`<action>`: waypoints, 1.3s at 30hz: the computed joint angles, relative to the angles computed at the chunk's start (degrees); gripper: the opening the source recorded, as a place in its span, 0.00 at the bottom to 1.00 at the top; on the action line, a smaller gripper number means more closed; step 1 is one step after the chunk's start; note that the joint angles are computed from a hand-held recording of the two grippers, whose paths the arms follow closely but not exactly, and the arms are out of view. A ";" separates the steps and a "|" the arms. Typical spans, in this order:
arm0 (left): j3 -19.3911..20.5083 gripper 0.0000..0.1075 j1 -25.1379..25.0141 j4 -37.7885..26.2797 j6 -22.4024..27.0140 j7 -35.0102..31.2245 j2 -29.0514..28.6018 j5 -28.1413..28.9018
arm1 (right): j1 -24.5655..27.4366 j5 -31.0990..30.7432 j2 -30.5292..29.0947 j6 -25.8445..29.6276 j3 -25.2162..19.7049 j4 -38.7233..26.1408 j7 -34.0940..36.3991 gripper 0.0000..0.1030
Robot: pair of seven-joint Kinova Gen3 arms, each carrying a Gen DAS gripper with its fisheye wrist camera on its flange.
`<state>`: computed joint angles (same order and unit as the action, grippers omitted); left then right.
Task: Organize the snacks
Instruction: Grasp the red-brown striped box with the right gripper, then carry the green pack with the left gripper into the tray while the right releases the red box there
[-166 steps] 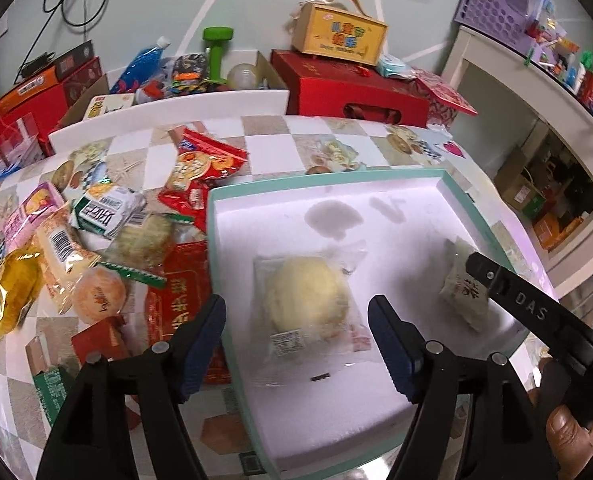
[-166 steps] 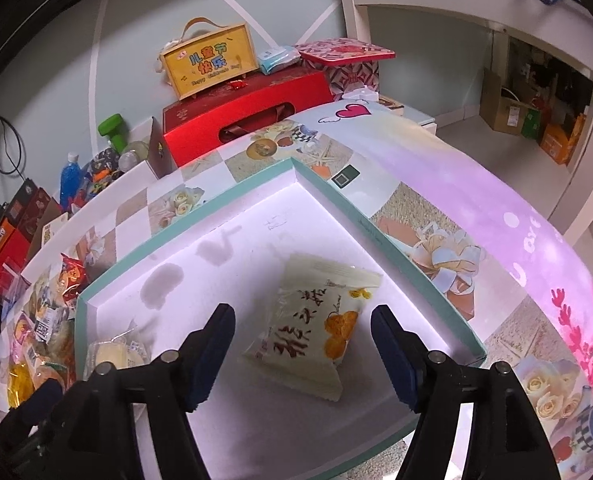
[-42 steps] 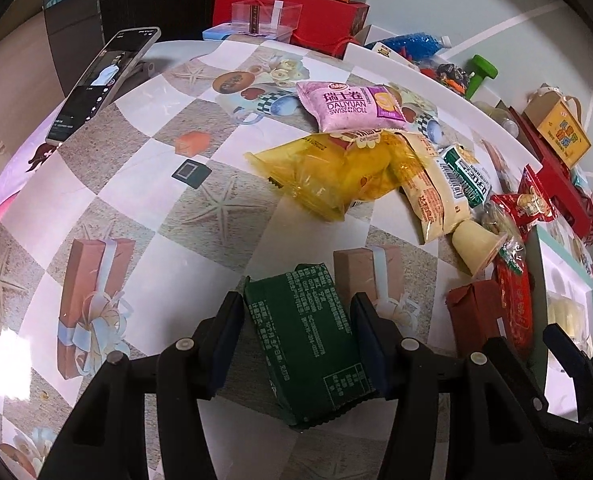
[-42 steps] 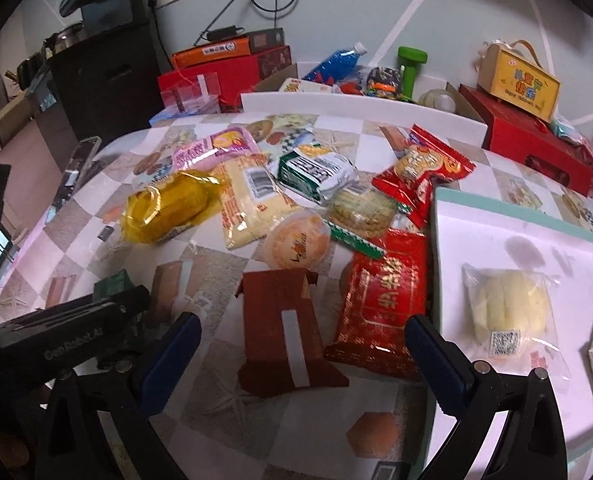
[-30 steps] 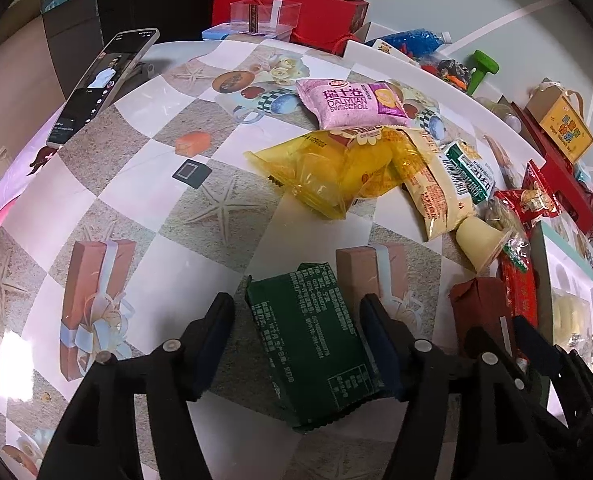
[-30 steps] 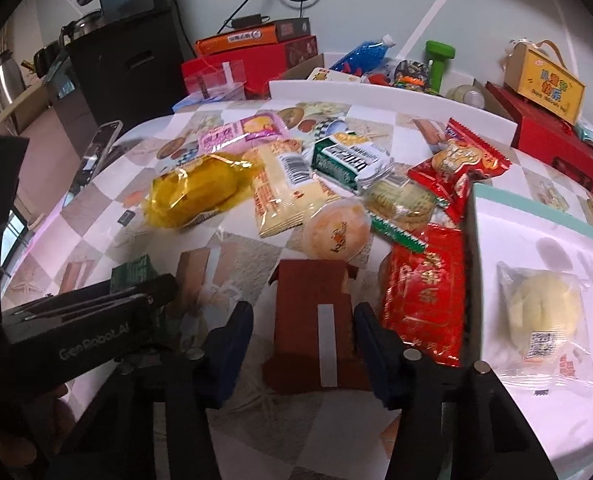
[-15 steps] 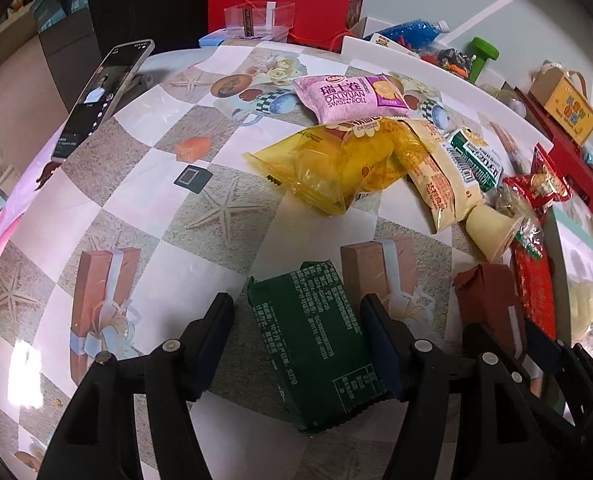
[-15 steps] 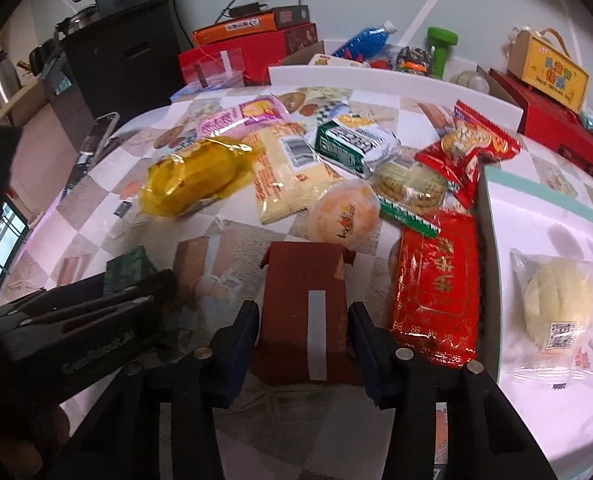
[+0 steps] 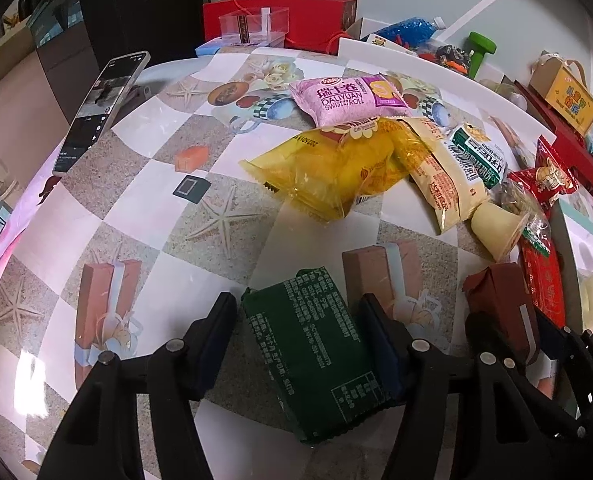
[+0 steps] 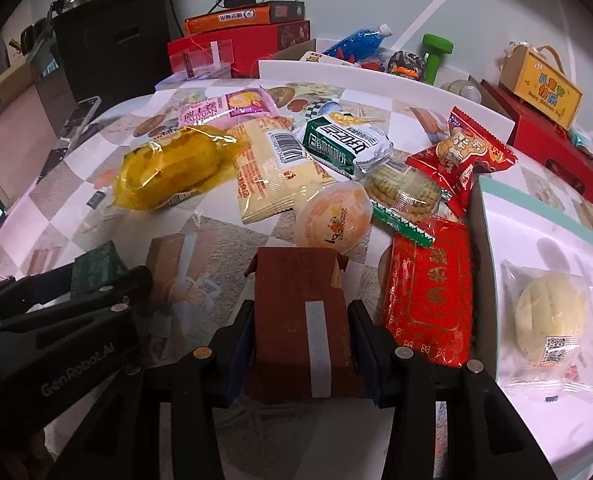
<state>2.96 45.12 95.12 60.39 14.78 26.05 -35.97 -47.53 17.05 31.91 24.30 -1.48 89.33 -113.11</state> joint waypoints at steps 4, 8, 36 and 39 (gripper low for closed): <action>0.01 0.53 0.10 -0.01 -0.10 -0.08 -0.03 -0.30 | -0.06 -0.10 0.08 -0.07 0.12 -0.08 -0.08 0.48; 0.00 0.49 0.15 0.29 -0.48 0.09 -0.23 -0.57 | -0.39 0.17 0.17 -0.06 0.42 -0.14 -0.36 0.48; 0.93 0.38 3.56 1.48 0.24 7.60 -4.41 -8.97 | 0.78 -3.34 -8.09 -10.52 2.08 8.03 -0.72 0.41; 1.60 0.38 3.70 1.06 1.10 8.41 -4.78 -10.49 | 0.44 -2.98 -8.97 -11.36 3.04 8.63 -1.65 0.41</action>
<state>4.56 48.82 96.18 61.49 23.19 21.27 -46.45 -47.09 14.07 22.94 12.93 1.56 97.96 -114.76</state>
